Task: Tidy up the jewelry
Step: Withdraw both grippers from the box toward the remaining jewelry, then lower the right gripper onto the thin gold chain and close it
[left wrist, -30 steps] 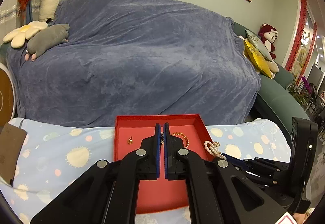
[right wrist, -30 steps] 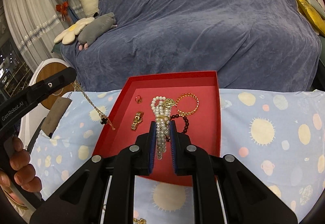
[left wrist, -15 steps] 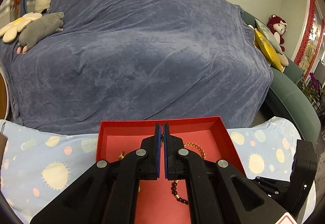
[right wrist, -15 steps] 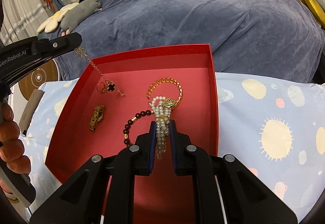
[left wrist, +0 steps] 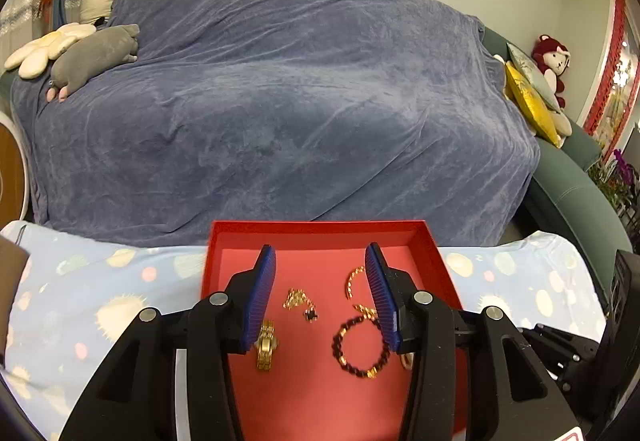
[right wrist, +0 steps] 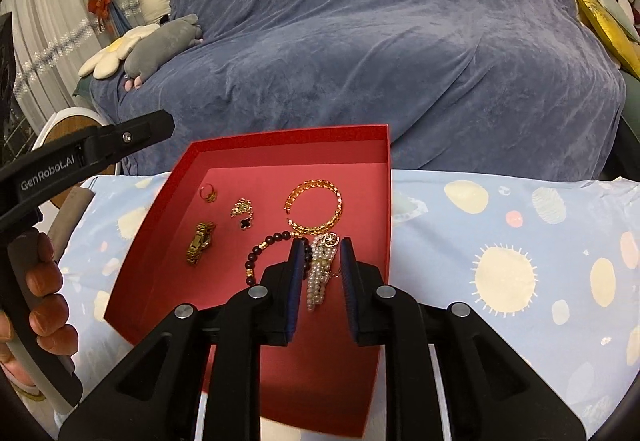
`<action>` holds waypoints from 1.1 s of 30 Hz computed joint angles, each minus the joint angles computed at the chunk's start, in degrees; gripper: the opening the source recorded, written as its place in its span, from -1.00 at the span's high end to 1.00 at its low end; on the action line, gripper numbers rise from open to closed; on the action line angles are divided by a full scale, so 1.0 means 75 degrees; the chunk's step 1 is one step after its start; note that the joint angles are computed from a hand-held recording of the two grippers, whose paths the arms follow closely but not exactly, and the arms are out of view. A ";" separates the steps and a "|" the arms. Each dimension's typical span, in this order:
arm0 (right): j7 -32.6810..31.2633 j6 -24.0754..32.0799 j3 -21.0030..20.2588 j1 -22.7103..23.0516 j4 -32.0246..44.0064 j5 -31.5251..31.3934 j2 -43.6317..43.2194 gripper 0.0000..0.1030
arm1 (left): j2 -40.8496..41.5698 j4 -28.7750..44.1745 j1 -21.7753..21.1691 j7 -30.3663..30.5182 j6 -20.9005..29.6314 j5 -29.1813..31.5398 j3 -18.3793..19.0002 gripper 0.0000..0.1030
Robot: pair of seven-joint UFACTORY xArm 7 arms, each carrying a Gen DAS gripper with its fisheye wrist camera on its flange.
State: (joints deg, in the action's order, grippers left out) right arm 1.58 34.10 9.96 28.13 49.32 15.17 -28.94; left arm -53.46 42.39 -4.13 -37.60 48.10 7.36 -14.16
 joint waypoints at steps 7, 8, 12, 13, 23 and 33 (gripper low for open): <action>0.0142 0.1042 0.0130 0.0249 -0.0131 -0.0023 -0.1598 0.42 | -0.1362 0.0415 -0.0185 -0.0141 0.1954 -0.0197 -0.0251 0.03; 0.0169 0.1185 0.0143 0.0297 -0.0180 0.0004 -0.1817 0.42 | -0.1550 0.0474 -0.0226 -0.0151 0.2268 -0.0247 -0.0300 0.03; 0.0446 0.1672 0.0144 0.0589 -0.0554 0.0376 -0.2762 0.42 | -0.2275 0.0624 -0.0372 -0.0252 0.3357 -0.0522 -0.0490 0.02; 0.0539 0.1760 0.0169 0.0623 -0.0699 0.0450 -0.3029 0.42 | -0.2439 0.0658 -0.0393 -0.0284 0.3652 -0.0589 -0.0560 0.00; 0.1357 0.2681 0.0599 0.1056 -0.2408 0.0892 -0.5001 0.34 | -0.4456 0.0075 -0.0641 -0.0961 0.5650 -0.1492 -0.1360 -0.27; 0.1446 0.2279 0.1074 0.1638 -0.2964 0.0815 -0.4467 0.33 | -0.5226 -0.0757 -0.0957 -0.1013 0.5934 -0.1948 -0.1786 -0.27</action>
State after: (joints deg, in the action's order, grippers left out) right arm 12.43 51.19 18.02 40.41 27.09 21.29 -62.45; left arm -92.65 36.71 -11.31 -45.20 92.60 -7.25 -27.55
